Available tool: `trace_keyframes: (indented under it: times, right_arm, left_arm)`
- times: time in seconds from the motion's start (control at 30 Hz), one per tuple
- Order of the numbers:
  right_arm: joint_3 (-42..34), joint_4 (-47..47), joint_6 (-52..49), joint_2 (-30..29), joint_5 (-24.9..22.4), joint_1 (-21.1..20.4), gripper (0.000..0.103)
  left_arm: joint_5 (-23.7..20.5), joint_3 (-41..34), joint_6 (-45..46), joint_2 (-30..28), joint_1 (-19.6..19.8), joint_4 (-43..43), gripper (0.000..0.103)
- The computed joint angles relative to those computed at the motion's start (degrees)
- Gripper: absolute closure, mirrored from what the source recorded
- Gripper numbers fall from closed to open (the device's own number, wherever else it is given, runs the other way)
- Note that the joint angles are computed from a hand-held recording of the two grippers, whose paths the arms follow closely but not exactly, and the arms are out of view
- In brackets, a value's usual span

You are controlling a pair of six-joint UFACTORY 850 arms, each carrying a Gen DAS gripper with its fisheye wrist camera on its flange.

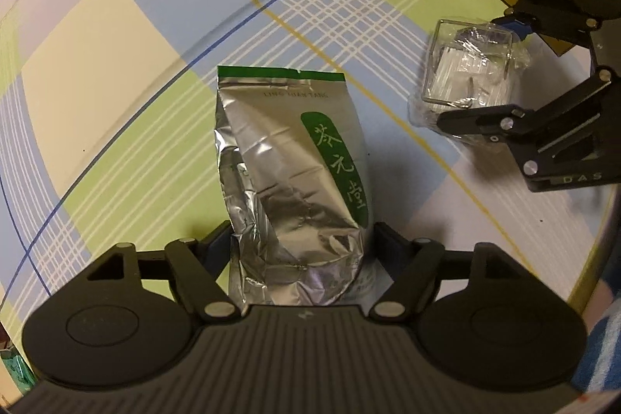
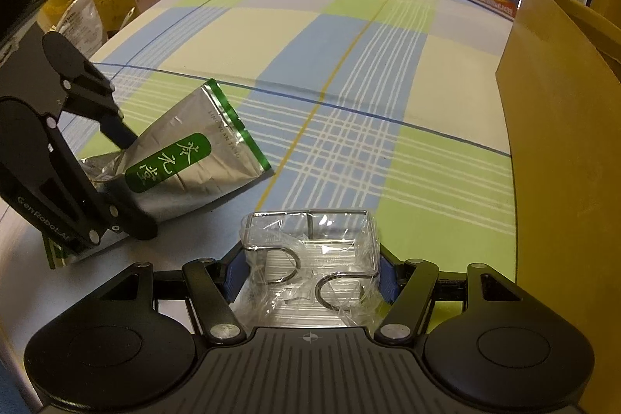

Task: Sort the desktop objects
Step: 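Lift and carry the pouch with the left tool while the right tool carries the clear packet to the box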

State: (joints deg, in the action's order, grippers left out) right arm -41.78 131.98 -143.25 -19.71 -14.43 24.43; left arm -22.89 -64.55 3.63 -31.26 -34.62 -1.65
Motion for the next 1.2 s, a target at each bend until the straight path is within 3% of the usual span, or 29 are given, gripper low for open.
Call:
trace_keyframes:
  times: [0.1,0.23,0.4,0.77,1.1,1.2]
  right_arm:
    - [0.5,6.0,-5.6,0.3,-0.4,0.3,0.041]
    - [1.7,12.4,-10.8,1.2,-2.4,0.0,0.041]
    - [2.5,16.1,-12.6,2.6,-3.7,-0.6,0.041]
    - [9.6,13.9,-5.8,14.6,-2.5,-1.7,0.041]
    - [17.8,15.5,-5.9,31.7,1.0,-3.8,0.041]
    - [19.5,10.8,-1.4,36.3,2.3,-5.0,0.041]
  left_arm:
    - [0.9,1.0,0.3,1.0,-0.2,-1.0,0.050]
    - [2.9,2.9,-7.5,2.6,-1.4,4.0,0.057]
    - [6.1,5.9,-7.1,5.4,-1.4,-3.4,0.058]
    - [10.1,9.9,-16.9,11.8,-5.1,-3.9,0.058]
    - [13.8,12.8,-57.4,20.0,-12.6,27.2,0.058]
    - [13.4,12.9,-70.7,21.7,-15.1,38.4,0.058]
